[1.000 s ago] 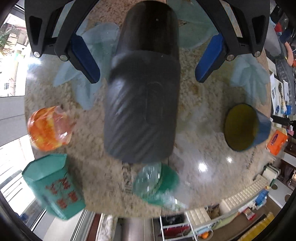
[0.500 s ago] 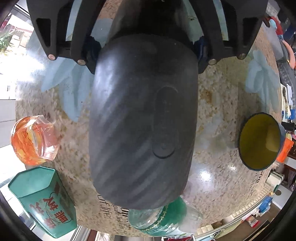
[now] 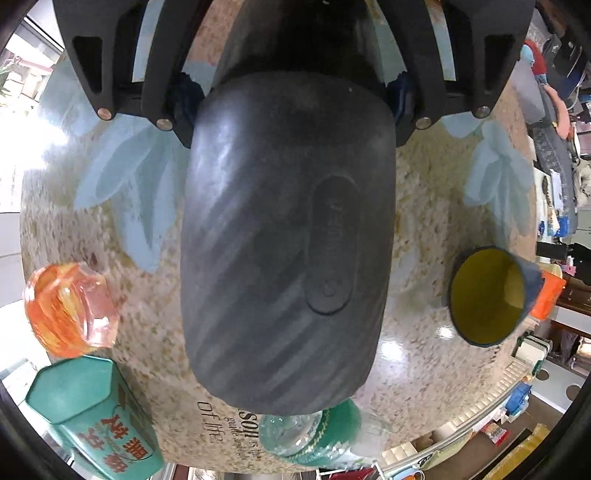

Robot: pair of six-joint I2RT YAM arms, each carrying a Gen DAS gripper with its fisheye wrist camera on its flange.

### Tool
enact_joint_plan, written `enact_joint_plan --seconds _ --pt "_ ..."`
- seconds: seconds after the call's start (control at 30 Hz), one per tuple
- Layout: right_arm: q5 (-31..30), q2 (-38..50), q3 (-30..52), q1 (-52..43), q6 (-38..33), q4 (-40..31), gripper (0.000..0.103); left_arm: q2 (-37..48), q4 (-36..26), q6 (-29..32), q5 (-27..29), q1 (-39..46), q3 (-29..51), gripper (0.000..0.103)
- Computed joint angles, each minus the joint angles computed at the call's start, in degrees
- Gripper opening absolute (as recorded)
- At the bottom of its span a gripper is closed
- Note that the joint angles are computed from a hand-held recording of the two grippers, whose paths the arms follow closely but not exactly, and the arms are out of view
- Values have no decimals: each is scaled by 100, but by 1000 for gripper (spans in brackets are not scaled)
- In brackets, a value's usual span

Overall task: Flip cup upright
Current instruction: 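Lift the black tumbler with the right tool and tilt it toward the left tool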

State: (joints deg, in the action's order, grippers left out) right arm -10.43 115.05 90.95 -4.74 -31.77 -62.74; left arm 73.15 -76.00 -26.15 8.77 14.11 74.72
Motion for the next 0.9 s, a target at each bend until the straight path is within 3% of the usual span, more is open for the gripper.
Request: enact_joint_plan --seconds 0.33,0.57,0.67,0.9 --pt "-241 -1304 -434 -945 -1035 -976 74 -74 -19 240 192 -24 62 103" --pt "-104 -1985 -1403 -1718 -1747 -967 74 -306 -193 614 216 -80 62 103" --pt "28 -2278 -2047 -1922 -1979 -657 74 -410 -299 766 228 -54 -25 103" --pt "365 -2214 -2248 -2517 -2667 -246 74 -682 -512 964 228 -39 -179 103"
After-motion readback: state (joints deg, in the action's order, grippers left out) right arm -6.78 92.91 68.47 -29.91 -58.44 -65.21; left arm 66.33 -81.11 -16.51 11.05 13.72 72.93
